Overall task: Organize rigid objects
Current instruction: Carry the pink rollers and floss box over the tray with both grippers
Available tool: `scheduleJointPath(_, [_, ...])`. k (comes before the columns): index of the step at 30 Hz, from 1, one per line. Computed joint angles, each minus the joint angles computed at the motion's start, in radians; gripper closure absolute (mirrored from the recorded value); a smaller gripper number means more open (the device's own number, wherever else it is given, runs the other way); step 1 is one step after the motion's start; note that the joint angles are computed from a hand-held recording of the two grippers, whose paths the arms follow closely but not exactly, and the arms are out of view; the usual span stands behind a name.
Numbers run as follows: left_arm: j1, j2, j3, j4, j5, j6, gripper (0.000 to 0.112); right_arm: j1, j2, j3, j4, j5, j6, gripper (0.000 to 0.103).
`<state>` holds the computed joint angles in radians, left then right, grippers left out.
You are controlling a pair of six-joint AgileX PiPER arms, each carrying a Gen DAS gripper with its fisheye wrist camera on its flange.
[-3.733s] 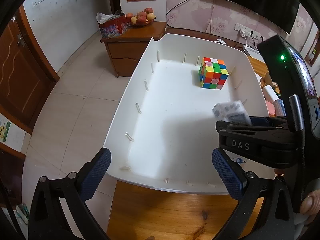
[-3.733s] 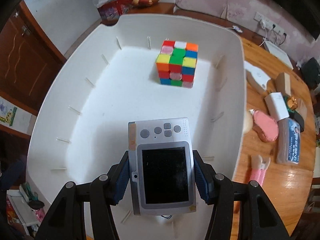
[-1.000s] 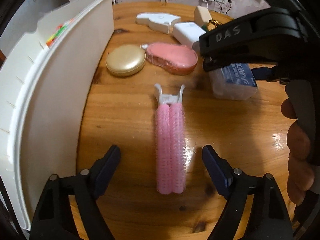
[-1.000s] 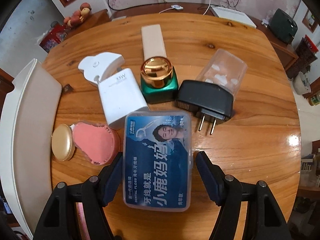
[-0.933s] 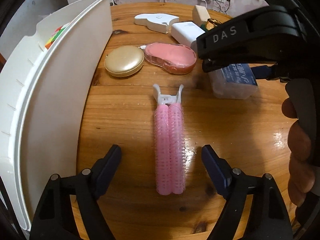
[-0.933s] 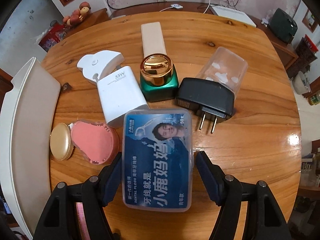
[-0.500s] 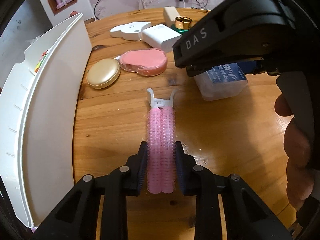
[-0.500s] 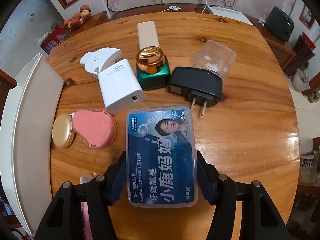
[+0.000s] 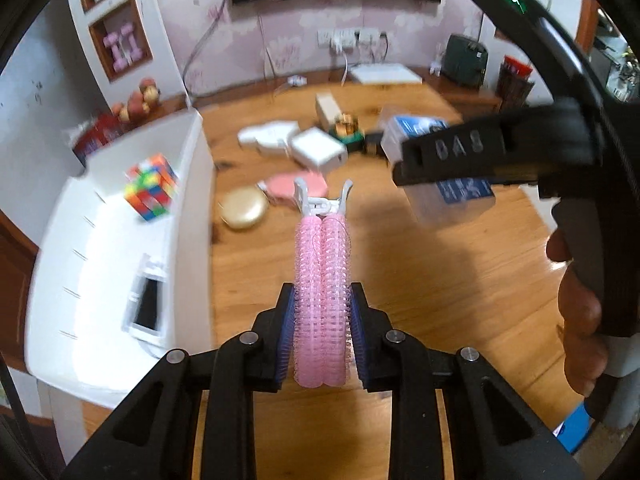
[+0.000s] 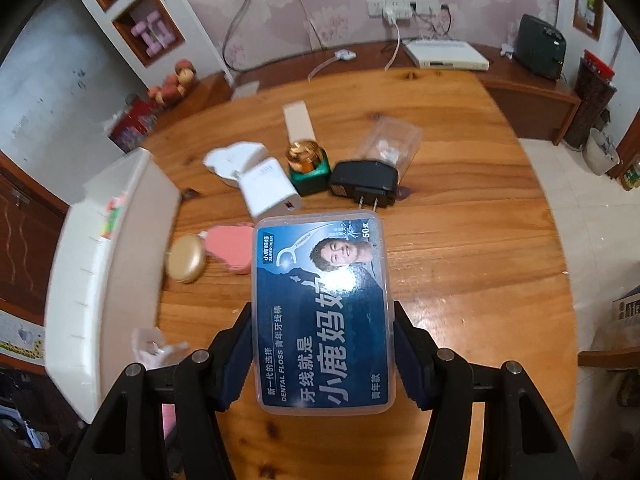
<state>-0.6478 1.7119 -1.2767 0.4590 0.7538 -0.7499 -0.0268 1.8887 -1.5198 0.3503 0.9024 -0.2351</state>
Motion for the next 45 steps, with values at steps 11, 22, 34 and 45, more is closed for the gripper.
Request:
scheduleJointPath(11, [0.16,-0.323,0.179,0.108,-0.02,-0.011,0.085,0.148,-0.299,0.183,-0.013,-0.087,0.055,0.04])
scheduleJointPath(22, [0.475,-0.387,0.205,-0.057,-0.134,0.241,0.085,0.47,-0.343,0.085,-0.212,-0.108,0.336,0.04])
scheduleJointPath(34, [0.634,-0.234,0.194,-0.046,-0.195,0.257,0.084,0.685,-0.167,0.002,-0.44,-0.192,0.619,0.04])
scheduleJointPath(45, [0.714,-0.065,0.155,-0.044,-0.204,0.22,0.084,0.689,-0.012,-0.044,-0.38,-0.185,0.616,0.04])
